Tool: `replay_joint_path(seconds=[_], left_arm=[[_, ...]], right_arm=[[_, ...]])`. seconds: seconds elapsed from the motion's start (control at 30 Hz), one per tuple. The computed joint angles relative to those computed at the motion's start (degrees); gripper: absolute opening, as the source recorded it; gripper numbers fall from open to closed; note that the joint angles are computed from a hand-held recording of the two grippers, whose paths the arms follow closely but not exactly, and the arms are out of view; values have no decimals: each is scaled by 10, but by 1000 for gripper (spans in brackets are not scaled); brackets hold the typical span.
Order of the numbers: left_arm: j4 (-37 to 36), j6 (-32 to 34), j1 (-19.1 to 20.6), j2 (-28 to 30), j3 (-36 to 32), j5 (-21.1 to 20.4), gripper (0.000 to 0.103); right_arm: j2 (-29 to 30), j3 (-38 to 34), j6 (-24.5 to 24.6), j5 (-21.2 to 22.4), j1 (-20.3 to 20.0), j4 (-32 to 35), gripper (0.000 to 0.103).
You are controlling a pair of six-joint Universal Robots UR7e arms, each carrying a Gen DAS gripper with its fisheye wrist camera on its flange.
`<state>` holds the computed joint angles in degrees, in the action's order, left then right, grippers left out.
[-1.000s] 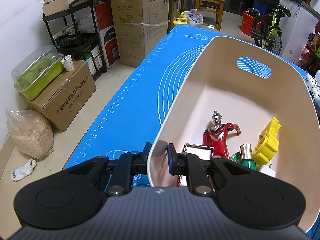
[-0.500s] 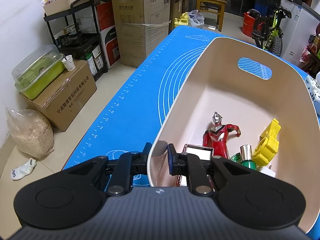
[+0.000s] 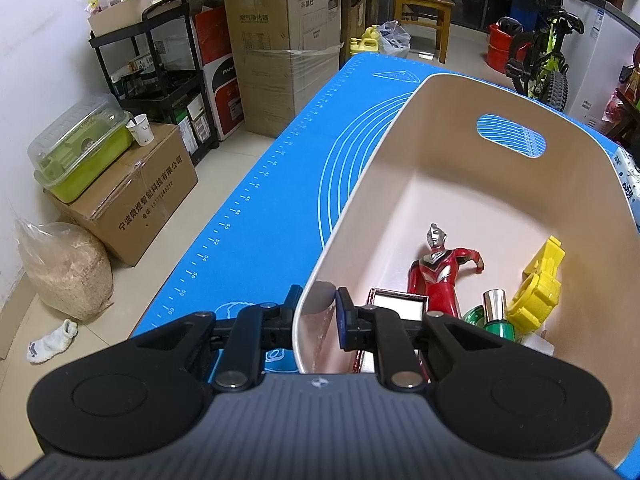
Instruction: Organize rigid objects
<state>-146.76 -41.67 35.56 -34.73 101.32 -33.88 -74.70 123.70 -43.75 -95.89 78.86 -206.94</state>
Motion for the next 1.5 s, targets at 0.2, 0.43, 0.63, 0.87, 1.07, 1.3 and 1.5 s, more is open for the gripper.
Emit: replay_joint_path(seconds=[0.2, 0.43, 0.63, 0.87, 1.07, 1.3, 1.5], left_arm=[[0, -1, 0, 0, 0, 0, 20], [-1, 0, 0, 2, -1, 0, 19], [-2, -3, 1, 3, -2, -2, 19], [0, -2, 0, 6, -3, -1, 20], [-12, 14, -5, 6, 2, 12, 23], [-63, 35, -21, 0, 15, 23, 77], [-82, 52, -49, -8, 27, 37, 87]], right_arm=[[21, 0, -20, -26, 20, 32, 58], [45, -5, -44, -71, 41, 76, 58], [56, -12, -35, -110, 49, 103, 59], [46, -1, -14, -115, 52, 94, 65], [25, 14, 18, -118, 55, 67, 80], [-22, 45, 60, -119, 51, 22, 94], [-75, 68, 85, -133, 51, 16, 101]])
